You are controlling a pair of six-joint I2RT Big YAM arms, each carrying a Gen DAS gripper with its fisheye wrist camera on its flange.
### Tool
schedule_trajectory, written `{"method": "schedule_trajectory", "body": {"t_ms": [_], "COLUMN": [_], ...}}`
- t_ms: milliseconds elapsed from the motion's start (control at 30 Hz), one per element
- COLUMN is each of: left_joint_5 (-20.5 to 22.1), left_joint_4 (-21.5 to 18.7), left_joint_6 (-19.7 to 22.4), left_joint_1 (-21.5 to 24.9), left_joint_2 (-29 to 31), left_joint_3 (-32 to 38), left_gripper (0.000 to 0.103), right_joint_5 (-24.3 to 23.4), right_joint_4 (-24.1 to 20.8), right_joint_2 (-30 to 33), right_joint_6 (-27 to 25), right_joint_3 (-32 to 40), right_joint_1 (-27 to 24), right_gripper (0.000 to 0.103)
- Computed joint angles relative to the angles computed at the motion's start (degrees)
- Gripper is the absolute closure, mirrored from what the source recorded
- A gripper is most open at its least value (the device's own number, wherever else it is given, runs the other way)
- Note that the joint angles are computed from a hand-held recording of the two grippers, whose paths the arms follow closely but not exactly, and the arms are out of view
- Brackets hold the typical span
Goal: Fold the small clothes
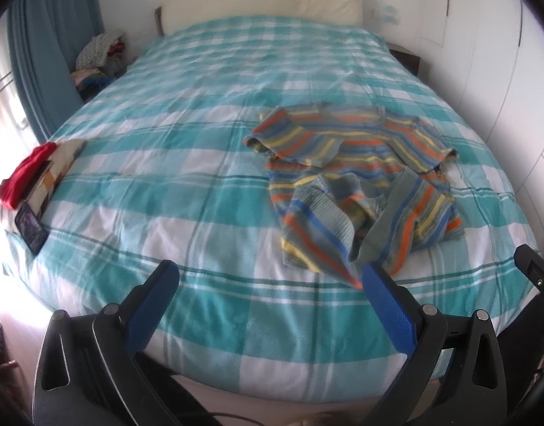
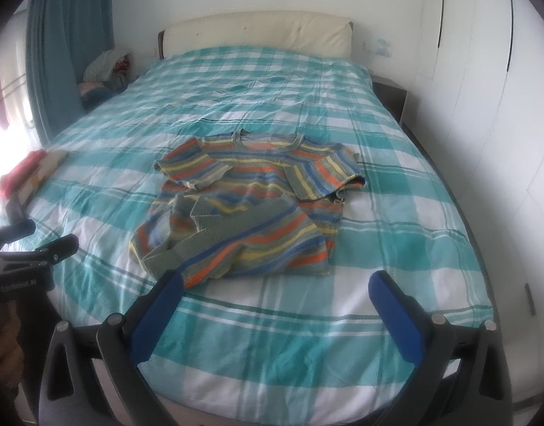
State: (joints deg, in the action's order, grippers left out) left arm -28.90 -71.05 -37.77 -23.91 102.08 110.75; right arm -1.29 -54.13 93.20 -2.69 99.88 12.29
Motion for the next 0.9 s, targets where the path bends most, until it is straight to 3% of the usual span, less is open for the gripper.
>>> {"method": "schedule_trajectory", "body": {"t_ms": [900], "left_joint_5": [1.76], "left_joint_4": [-0.1], "left_joint_6": [-1.31], "left_joint_1": [0.69], "left_joint_2": [0.32], "left_joint_3": [-1.22], "left_gripper": [0.0], "right_joint_5": [1.81], "right_joint_4": [-1.12], "right_joint_2": [0.69], "right_joint_6": [0.17], "right_joint_3": [0.41], "right_joint_1": [0.58], "right_gripper": [0.0]}}
